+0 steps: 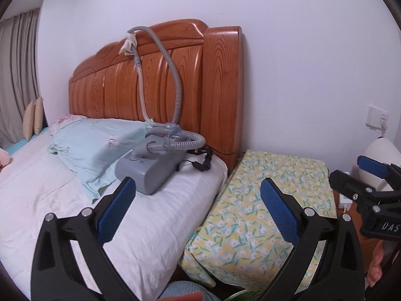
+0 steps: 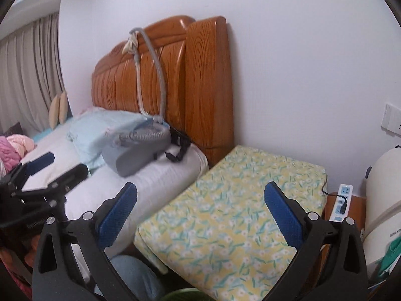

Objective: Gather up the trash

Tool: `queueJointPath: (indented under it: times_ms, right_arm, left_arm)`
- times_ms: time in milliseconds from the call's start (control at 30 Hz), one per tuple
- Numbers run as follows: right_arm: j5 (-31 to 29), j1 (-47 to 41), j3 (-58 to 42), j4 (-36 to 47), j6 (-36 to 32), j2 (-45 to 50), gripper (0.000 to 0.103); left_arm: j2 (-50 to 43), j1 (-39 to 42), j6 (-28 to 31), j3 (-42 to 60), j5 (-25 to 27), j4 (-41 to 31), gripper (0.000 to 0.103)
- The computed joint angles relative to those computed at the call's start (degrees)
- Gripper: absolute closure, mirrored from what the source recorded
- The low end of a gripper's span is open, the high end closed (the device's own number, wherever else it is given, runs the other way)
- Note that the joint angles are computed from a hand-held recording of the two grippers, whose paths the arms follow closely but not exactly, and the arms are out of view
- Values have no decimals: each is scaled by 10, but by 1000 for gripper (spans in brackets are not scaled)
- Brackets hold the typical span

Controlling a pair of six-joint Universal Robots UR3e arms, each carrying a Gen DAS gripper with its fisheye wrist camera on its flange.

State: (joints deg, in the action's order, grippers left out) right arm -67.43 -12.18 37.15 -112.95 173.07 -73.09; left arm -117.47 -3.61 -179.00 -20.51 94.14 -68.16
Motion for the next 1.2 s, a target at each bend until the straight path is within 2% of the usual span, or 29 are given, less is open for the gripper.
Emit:
queueJointPath:
  times_ms: [100,233,500,700,1200]
  right_arm:
    - [-12,10,-68,29,15,34,2]
    - [-36,23,-109,63,34,58,2]
    - [-50,25,-77,70,46,50,2]
    - [-65,36,-9,28,43,26,2]
    - [-72,41,-31,46,38,41,2]
  left_arm:
    - [13,-2,-19,-27,10,5,8]
    - [39,0,-32,-91,19,27,8]
    - [65,7,-39,-137,26,46,8]
    - [59,14,-45,-126,19,33,8]
    - [59,13,-47,-126,18,26,8]
